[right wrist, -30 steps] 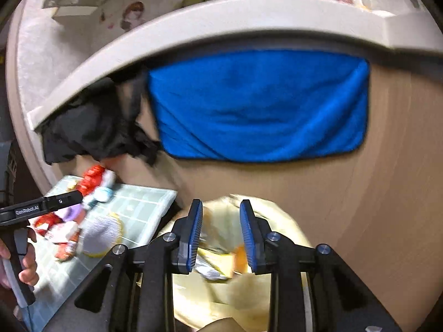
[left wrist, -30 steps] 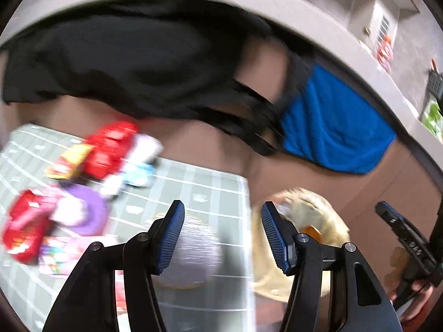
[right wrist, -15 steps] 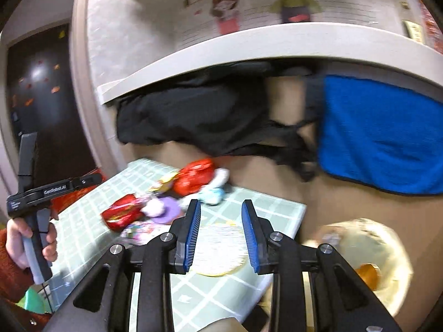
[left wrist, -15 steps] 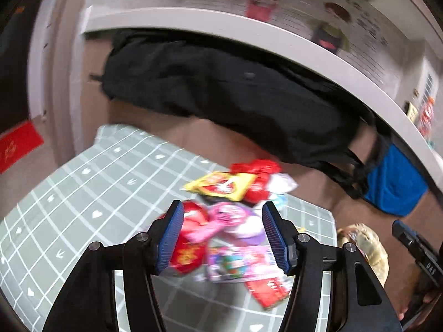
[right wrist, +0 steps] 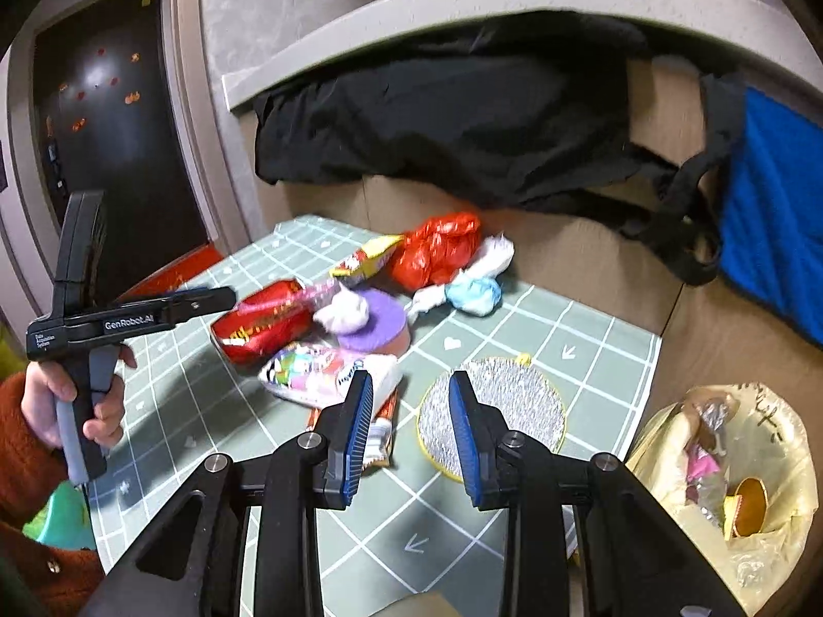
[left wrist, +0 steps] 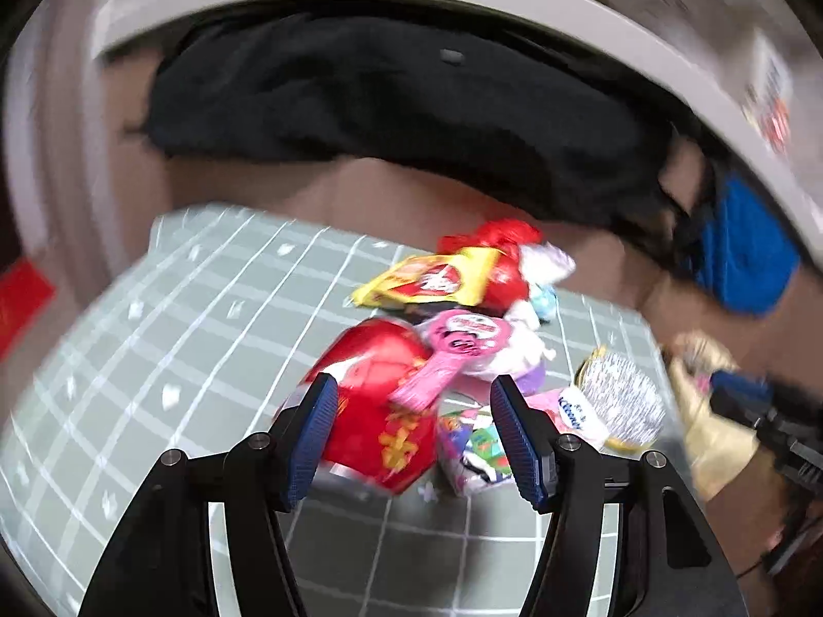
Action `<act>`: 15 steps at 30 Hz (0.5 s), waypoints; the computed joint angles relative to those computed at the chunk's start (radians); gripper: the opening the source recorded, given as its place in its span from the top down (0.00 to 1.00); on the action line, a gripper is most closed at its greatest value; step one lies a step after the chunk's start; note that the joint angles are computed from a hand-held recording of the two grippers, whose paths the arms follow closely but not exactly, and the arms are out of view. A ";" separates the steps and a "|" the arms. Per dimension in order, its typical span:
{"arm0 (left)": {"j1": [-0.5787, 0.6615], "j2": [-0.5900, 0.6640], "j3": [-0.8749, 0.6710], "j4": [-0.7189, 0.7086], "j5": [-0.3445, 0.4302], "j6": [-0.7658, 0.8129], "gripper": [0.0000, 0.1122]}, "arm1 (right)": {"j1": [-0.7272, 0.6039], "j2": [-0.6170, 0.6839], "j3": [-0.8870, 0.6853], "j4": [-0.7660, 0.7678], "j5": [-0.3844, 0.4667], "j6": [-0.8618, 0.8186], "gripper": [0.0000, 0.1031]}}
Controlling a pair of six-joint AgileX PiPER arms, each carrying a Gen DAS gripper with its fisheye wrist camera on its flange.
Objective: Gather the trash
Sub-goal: 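Move both open tools back toward the trash pile on the table, then grasp the pink panda lollipop with the left tool while the right tool grasps the colourful snack box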
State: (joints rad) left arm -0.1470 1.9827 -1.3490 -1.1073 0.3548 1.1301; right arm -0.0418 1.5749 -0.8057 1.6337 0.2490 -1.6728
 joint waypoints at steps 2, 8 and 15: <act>-0.040 0.030 -0.048 0.112 -0.031 -0.084 0.45 | -0.015 0.009 0.003 0.004 0.012 -0.001 0.72; -0.090 0.152 -0.261 0.441 0.037 -0.432 0.45 | -0.089 0.035 0.016 0.029 0.069 -0.011 0.72; -0.162 0.247 -0.413 0.880 0.033 -0.821 0.45 | -0.164 0.070 0.021 0.051 0.128 -0.034 0.72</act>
